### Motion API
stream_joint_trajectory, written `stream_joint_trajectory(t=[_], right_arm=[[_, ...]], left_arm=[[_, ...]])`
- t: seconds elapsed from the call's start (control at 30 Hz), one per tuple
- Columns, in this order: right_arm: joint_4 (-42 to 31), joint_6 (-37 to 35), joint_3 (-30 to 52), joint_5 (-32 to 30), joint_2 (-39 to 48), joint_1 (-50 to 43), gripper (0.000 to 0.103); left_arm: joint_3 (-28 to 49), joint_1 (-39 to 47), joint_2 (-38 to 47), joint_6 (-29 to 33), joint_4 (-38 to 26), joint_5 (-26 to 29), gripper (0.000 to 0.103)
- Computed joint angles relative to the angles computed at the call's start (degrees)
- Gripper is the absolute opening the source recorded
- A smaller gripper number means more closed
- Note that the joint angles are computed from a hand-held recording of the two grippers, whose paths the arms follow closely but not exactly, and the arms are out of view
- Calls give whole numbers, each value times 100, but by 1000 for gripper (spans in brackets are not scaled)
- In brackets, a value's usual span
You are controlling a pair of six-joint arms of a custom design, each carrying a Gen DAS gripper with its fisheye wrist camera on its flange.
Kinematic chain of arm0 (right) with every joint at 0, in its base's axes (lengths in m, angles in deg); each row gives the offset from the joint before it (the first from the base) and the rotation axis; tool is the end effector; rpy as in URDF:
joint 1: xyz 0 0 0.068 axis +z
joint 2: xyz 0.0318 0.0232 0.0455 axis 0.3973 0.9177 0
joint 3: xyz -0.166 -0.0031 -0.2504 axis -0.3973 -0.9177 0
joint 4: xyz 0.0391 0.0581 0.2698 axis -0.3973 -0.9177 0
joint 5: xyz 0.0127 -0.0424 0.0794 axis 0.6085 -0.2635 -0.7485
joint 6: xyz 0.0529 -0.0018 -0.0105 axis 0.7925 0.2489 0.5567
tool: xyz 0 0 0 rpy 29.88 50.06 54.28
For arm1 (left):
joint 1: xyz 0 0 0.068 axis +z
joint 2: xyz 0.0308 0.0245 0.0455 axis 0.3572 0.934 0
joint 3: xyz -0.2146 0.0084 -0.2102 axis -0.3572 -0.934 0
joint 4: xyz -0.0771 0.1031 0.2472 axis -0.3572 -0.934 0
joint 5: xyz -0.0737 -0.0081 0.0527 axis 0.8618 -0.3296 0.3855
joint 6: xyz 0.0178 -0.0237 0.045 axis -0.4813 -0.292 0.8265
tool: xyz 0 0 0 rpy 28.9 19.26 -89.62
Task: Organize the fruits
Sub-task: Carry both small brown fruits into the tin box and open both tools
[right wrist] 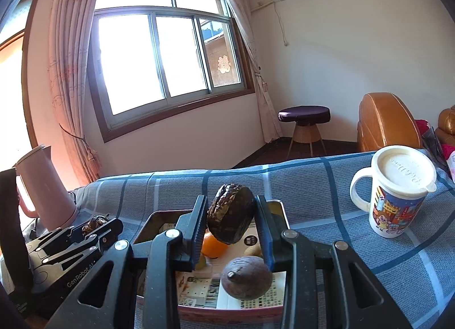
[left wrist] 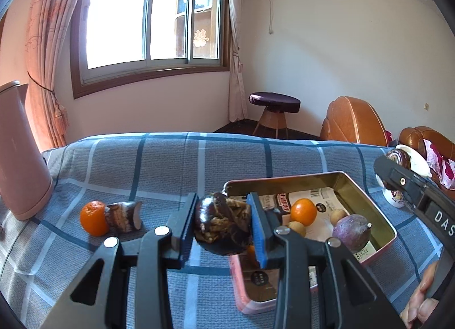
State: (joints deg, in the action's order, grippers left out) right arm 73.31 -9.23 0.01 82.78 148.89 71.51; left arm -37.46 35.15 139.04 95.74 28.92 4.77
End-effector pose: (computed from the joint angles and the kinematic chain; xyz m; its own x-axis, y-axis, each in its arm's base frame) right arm 0.1730 0.1522 0.1141 -0.3257 0.2459 -0.9130 0.1919 0.9627 0.1908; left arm 0.2423 0.0424 0.1057 -0.4738 0.1330 -0.8706 0.3519 0.9348 -0.0487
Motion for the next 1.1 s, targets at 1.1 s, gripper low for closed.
stream_joint_trajectory(t=[1.1], right_arm=[[-192, -749, 109, -1229, 381, -1282, 36]], left_arm=[[100, -2261, 334, -798, 193, -1605, 37]])
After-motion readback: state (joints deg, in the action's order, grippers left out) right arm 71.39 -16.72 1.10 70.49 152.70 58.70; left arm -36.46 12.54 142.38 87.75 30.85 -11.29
